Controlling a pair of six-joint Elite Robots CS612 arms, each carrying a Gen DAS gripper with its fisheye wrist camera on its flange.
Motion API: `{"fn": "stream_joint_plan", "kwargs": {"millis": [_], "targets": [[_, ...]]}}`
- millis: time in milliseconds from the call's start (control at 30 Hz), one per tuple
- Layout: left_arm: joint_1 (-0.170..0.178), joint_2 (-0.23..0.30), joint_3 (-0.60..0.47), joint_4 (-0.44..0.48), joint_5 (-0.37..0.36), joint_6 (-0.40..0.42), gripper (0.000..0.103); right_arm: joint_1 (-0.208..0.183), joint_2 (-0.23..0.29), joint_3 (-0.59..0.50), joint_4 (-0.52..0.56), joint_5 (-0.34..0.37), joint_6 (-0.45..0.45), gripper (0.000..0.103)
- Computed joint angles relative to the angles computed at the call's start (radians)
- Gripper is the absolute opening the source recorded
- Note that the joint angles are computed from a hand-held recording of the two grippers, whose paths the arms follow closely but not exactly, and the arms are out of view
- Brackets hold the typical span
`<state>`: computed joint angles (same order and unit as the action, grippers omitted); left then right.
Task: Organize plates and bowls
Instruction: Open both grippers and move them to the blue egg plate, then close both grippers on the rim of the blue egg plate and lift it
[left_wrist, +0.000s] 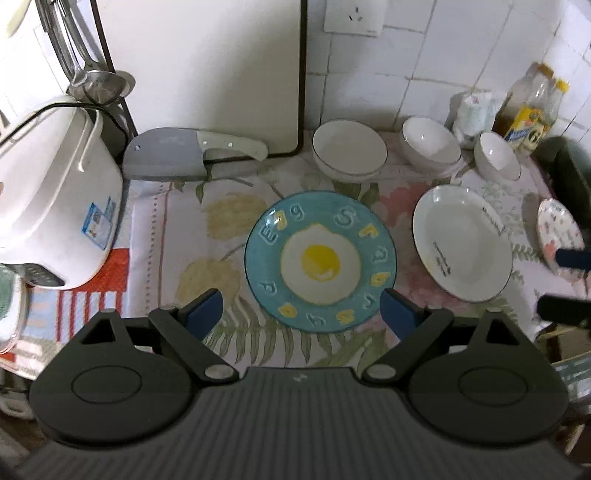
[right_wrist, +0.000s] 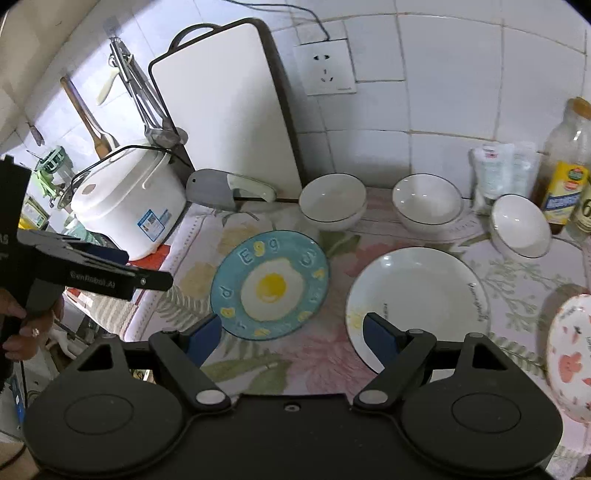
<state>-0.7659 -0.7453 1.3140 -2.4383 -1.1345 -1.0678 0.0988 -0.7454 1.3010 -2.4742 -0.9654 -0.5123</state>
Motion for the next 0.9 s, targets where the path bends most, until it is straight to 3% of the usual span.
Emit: {"fn": "stream_joint_plan", "kwargs": {"millis": [133, 300, 367, 667, 900], "targets": [[0.015, -0.003, 0.035, -0.077, -0.011, 0.034, 0.093, 0.004, 0.029, 0.028, -0.157, 0.072, 0.074, 0.087], [0.028, 0.013, 0.053, -0.147, -0.007, 0.123, 0.093, 0.024, 0.062, 0.034, -0.297, 0.063, 0.131, 0.087], [0.035, 0.025, 0.056, -0.173, -0.008, 0.142, 0.093, 0.028, 0.08, 0.016, -0.282, 0.073, 0.149, 0.087], [0.075, 0.095, 0.04, -0.213, -0.067, 0.153, 0.093, 0.074, 0.163, -0.035, -0.24, -0.105, 0.165, 0.086], [0.101, 0.134, 0.024, -0.198, -0.102, 0.147, 0.093, 0.081, 0.213, -0.069, -0.199, -0.096, 0.212, 0.084]]}}
